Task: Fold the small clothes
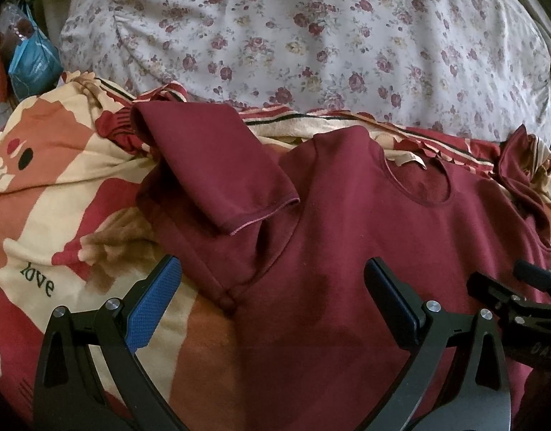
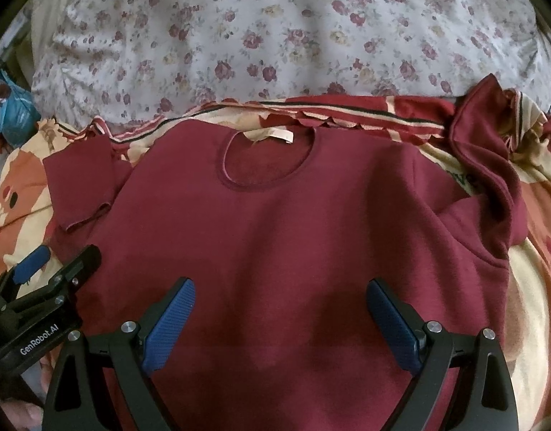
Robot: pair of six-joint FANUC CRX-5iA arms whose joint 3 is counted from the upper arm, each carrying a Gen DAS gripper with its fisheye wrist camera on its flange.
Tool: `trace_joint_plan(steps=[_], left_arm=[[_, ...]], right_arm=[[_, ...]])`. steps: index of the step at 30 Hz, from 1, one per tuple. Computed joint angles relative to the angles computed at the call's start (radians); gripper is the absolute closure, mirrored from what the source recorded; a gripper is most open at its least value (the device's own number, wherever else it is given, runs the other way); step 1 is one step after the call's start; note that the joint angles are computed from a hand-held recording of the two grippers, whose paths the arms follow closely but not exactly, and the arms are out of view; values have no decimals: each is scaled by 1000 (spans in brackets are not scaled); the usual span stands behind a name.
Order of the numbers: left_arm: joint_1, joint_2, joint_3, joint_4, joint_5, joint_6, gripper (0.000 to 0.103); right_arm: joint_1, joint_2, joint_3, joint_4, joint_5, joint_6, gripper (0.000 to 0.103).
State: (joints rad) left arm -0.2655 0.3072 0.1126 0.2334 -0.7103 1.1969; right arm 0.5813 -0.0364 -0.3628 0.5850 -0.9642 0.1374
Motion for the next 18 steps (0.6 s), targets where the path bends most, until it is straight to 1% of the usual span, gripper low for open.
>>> trace_joint_plan(steps=[12, 18], left_arm=[[4, 7, 9, -3, -6, 17, 1], [16, 7, 9, 9, -4, 20, 1]], right_arm=[[-4, 13, 15, -21, -5, 30, 8], [-8, 20, 23, -31, 10, 47, 8]])
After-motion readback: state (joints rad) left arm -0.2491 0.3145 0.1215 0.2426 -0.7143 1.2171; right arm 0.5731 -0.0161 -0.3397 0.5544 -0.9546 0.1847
